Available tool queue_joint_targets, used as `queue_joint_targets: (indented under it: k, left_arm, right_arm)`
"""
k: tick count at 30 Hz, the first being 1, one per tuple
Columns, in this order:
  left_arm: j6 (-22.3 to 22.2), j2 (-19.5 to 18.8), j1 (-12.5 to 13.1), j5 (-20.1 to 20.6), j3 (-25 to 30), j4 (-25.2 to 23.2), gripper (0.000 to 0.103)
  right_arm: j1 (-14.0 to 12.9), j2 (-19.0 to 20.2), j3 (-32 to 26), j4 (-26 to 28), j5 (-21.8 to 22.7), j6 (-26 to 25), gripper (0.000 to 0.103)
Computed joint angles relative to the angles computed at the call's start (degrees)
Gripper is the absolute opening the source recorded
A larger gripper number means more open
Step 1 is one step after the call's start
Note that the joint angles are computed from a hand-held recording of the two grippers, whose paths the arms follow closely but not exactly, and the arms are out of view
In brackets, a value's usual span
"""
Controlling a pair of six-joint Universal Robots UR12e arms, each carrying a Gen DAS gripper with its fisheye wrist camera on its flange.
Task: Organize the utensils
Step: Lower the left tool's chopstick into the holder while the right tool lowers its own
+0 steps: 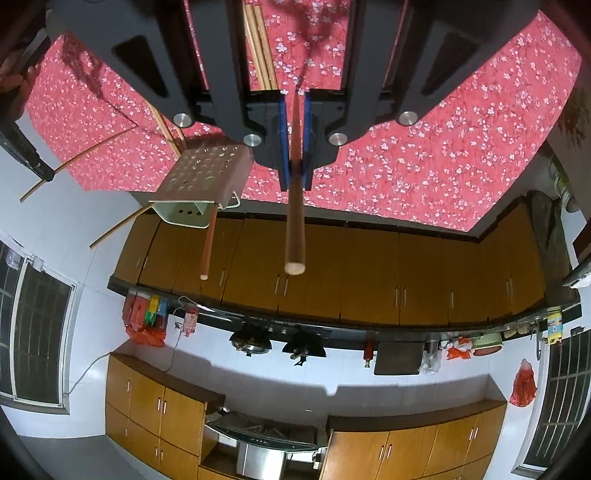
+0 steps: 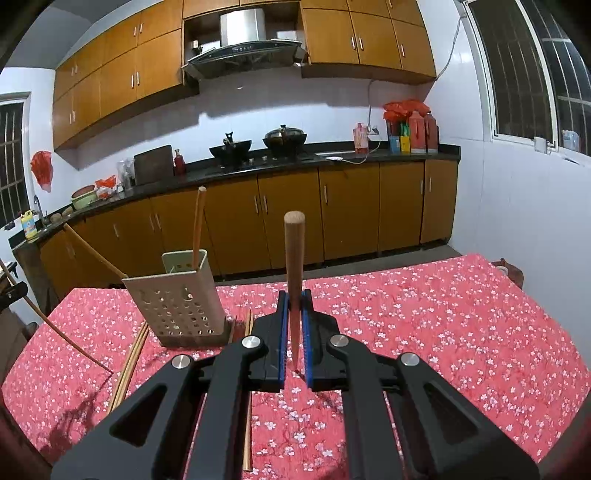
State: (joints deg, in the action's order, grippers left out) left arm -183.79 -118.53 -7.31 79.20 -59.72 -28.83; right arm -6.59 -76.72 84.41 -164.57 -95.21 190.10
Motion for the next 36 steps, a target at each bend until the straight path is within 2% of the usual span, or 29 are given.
queue_joint_targets:
  k: [4, 8, 11, 15, 20, 25, 30, 36]
  left_arm:
    - [0.65, 0.06, 0.05, -2.19, 0.91, 0.11, 0.007]
    - [0.76, -0.24, 0.07, -7.01, 3.08, 1.19, 0.007]
    - [0.57, -0.91, -0.38, -9.57, 5.2, 2.88, 0.007]
    - [-0.31, -2.62, -1.3, -9.66, 8.55, 5.72, 0.007]
    - [-3.62, -6.61, -2.55, -6.96, 15.15, 8.02, 0.007]
    - [-5.77, -10.63, -3.44, -3.8, 21.39, 6.96, 0.007]
    - [-4.12, -13.73, -4.37, -1.7, 25.52, 3.14, 0.007]
    - [-3.96, -15.68, -4.46, -2.77, 27.87, -0.47, 0.007]
  right_arm:
    - [-0.77, -0.55, -0.79, -1.84, 5.12, 1.37, 0.008]
    - [-1.34, -0.67, -2.37, -6.16, 11.31, 2.83, 0.008]
    - [-1.11, -0.08, -4.01, -9.11, 13.35, 3.25, 0.008]
    - [0.28, 1.96, -7.25, -12.79, 11.88, 1.78, 0.008]
    - [1.54, 5.1, -11.07, -14.27, 9.6, 1.06, 0.008]
    - [1.88, 7.79, -13.93, -12.33, 9.26, 2.13, 0.008]
    - [1.8, 10.04, -16.93, -7.02, 10.23, 3.35, 0.008]
    - [2.16, 11.15, -18.28, -2.81, 10.76, 2.42, 0.008]
